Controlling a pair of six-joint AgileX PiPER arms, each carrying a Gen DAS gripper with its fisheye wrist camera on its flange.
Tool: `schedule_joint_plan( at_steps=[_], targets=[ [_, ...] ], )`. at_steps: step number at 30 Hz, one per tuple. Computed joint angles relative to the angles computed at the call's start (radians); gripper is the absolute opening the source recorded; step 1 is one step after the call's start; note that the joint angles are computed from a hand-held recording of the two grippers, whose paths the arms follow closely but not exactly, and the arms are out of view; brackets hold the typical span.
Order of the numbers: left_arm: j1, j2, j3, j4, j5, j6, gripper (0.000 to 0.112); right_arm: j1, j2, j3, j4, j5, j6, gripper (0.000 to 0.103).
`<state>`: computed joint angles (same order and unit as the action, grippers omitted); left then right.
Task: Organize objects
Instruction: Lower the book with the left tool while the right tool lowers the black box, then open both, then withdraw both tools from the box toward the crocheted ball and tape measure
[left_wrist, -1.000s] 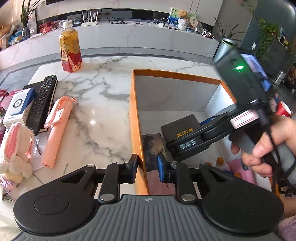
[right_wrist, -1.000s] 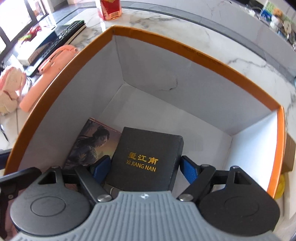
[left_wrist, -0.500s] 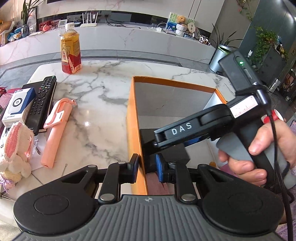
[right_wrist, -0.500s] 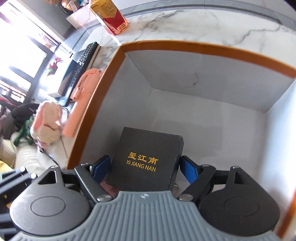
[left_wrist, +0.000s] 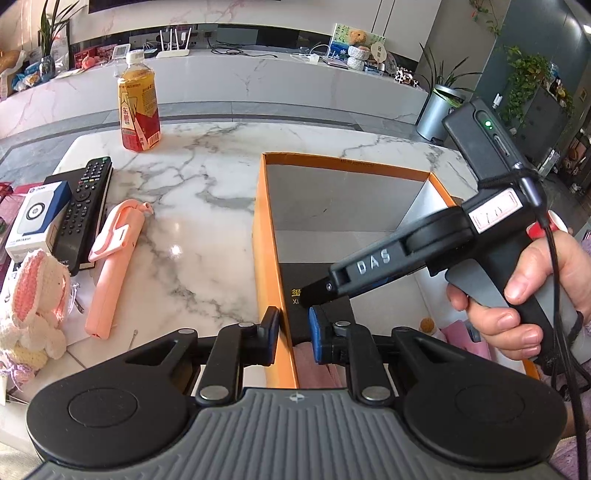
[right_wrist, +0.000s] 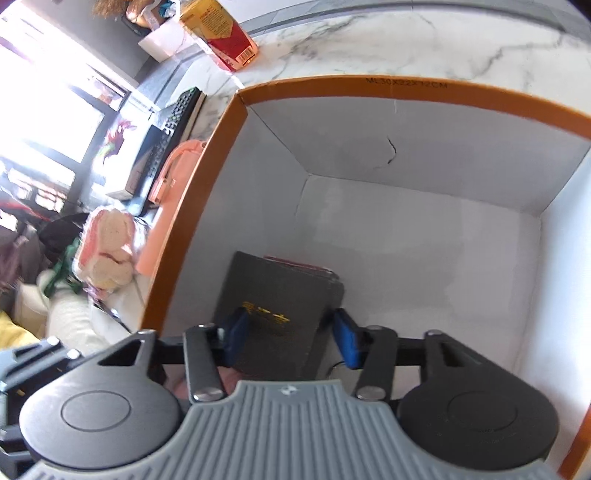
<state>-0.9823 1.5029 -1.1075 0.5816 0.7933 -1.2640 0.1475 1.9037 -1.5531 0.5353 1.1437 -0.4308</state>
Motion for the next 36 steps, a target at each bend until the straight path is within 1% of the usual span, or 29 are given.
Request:
schedule_joint_plan(
  at_steps=[3, 7, 11, 15, 18, 20, 22, 24, 27, 29, 31, 33, 34, 36],
  targets=[
    [-0.006, 0.013, -0.019, -0.001, 0.021, 0.017, 0.021, 0.008, -0.011, -0.003, -0.025, 0.009, -0.046, 0.05],
    [-0.017, 0.026, -0.039, -0.005, 0.048, 0.025, 0.021, -0.005, 0.002, -0.019, -0.022, 0.032, -0.059, 0.05],
    [-0.033, 0.035, -0.053, -0.001, 0.074, 0.025, 0.021, 0.003, -0.01, -0.015, -0.043, 0.066, -0.148, 0.051],
    [-0.032, 0.039, -0.06, -0.001, 0.086, 0.005, 0.021, 0.011, -0.027, 0.009, -0.045, 0.034, -0.163, 0.052],
    [-0.042, 0.039, -0.062, 0.012, 0.097, -0.02, 0.021, -0.002, -0.046, 0.049, -0.018, 0.004, -0.185, 0.055],
    [-0.083, 0.054, -0.092, 0.064, 0.172, -0.054, 0.021, -0.022, -0.063, 0.075, 0.008, -0.006, -0.203, 0.055],
    [-0.131, 0.064, -0.13, 0.116, 0.25, -0.073, 0.021, -0.046, -0.091, 0.094, 0.023, 0.004, -0.207, 0.055],
    [-0.162, 0.06, -0.162, 0.142, 0.285, -0.073, 0.022, -0.07, -0.132, 0.115, 0.038, 0.009, -0.228, 0.055],
    [-0.212, 0.079, -0.248, 0.18, 0.339, -0.053, 0.027, -0.128, -0.221, 0.163, 0.077, 0.017, -0.273, 0.056],
    [-0.242, 0.109, -0.318, 0.199, 0.359, -0.021, 0.03, -0.189, -0.287, 0.205, 0.127, 0.03, -0.318, 0.061],
    [-0.259, 0.153, -0.398, 0.191, 0.352, 0.032, 0.031, -0.266, -0.367, 0.264, 0.177, 0.033, -0.38, 0.064],
    [-0.276, 0.209, -0.482, 0.179, 0.345, 0.094, 0.031, -0.341, -0.431, 0.304, 0.192, 0.034, -0.436, 0.064],
    [-0.282, 0.242, -0.525, 0.173, 0.338, 0.129, 0.031, -0.382, -0.457, 0.321, 0.195, 0.031, -0.461, 0.064],
    [-0.286, 0.306, -0.606, 0.153, 0.318, 0.195, 0.032, -0.493, -0.481, 0.332, 0.219, 0.06, -0.534, 0.065]
  ],
)
